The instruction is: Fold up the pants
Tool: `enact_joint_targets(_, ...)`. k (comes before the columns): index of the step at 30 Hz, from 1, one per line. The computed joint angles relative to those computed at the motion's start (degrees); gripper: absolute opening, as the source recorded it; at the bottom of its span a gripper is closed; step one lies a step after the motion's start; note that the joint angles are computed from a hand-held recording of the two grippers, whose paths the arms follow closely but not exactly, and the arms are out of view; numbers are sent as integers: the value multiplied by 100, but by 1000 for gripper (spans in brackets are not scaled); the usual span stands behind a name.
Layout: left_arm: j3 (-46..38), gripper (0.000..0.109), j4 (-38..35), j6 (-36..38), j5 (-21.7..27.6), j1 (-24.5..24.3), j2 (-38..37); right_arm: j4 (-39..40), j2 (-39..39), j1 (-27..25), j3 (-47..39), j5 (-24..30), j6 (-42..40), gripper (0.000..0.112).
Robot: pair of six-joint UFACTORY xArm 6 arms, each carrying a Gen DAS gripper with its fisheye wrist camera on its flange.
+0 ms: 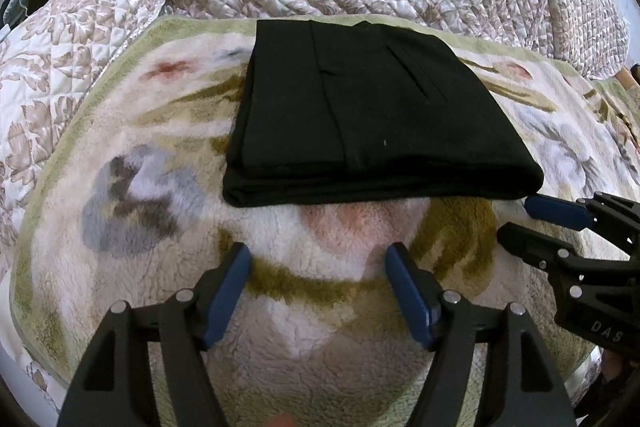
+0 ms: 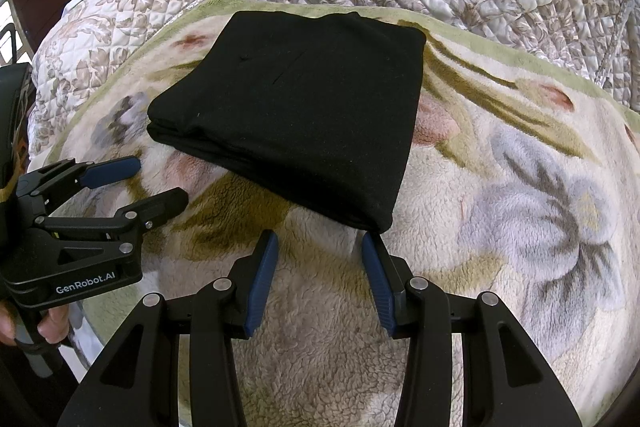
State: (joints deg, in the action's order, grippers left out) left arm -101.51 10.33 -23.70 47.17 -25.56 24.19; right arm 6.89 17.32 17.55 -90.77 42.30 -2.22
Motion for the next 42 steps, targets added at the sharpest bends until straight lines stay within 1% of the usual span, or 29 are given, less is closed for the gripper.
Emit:
enact_joint_targets(8, -64, 75, 9, -64, 77, -13, 33, -12, 0, 3, 5, -9, 9, 45)
enact_joint_targets(42, -60, 75, -19, -53, 74, -9, 32, -41, 8, 6, 10, -28, 28, 45)
